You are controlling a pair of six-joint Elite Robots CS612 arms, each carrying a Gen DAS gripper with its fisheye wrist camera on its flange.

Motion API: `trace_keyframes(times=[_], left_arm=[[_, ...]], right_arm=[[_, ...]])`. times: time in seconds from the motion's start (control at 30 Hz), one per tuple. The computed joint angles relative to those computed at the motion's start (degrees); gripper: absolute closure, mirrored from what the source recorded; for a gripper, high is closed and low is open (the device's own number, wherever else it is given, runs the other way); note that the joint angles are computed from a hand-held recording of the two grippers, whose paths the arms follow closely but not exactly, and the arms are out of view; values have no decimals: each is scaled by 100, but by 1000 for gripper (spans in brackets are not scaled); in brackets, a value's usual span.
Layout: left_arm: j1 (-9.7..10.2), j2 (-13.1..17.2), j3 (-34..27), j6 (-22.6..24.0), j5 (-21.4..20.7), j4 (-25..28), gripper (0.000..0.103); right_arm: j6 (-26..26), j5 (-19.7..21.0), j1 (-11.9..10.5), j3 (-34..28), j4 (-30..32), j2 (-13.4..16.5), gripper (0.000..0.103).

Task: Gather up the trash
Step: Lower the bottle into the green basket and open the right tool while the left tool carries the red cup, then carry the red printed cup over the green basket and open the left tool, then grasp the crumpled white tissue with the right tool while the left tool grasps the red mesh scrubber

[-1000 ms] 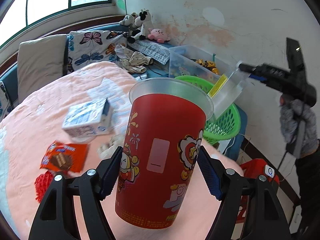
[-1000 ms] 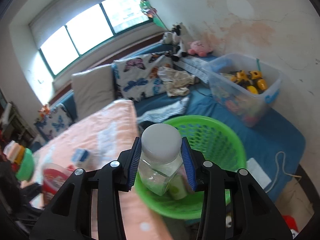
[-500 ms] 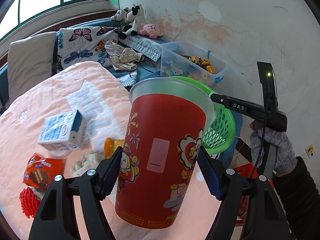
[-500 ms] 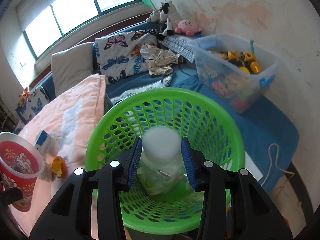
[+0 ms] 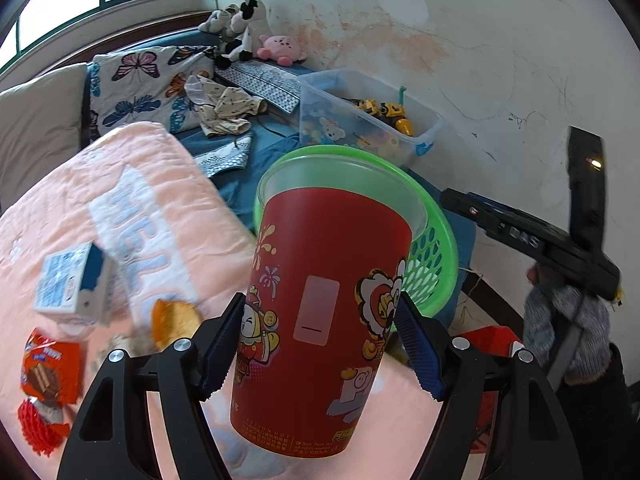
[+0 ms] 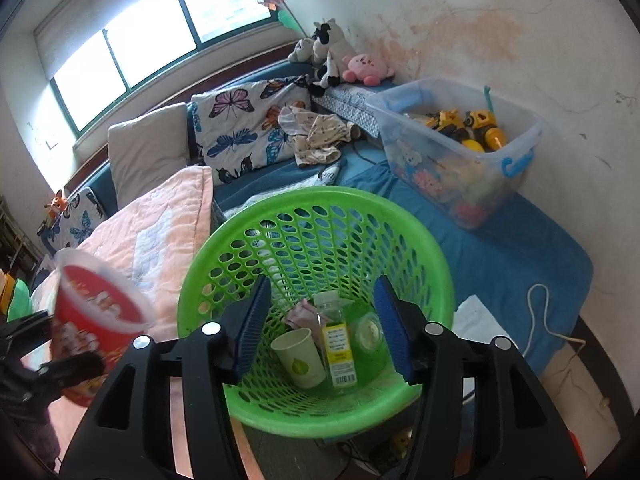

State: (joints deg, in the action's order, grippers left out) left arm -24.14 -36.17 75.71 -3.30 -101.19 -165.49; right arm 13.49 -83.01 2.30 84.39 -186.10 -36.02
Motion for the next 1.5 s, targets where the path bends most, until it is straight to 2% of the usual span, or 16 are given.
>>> trace_keyframes(times=[0.33, 0.67, 0.93, 1.0, 1.17, 1.37, 1.43, 1.5], left_arm=[[-132, 277, -500, 6, -10, 361, 31], [-167, 581, -931, -251, -215, 526, 31], [-164, 690, -1075, -417, -274, 618, 29], [-154, 677, -1043, -430, -303, 610, 24], [-142, 570, -869, -434, -325, 397, 24], [-112, 271, -374, -354, -27, -142, 24], [-80, 152, -163, -373, 83, -327, 24], [-45, 60, 5, -409, 180, -449, 24]], right_arm=[[231, 8, -80, 468, -597, -166, 45], [312, -72, -126, 698, -806, -201, 44], [386, -56, -154, 756, -883, -204, 44], [405, -44, -155, 762, -899, -204, 44], [396, -18, -146, 794, -935, -225, 44], [268, 77, -96, 848, -1007, -277, 44], [214, 110, -60, 847, -1003, -289, 39], [140, 145, -14, 829, -990, -296, 39]])
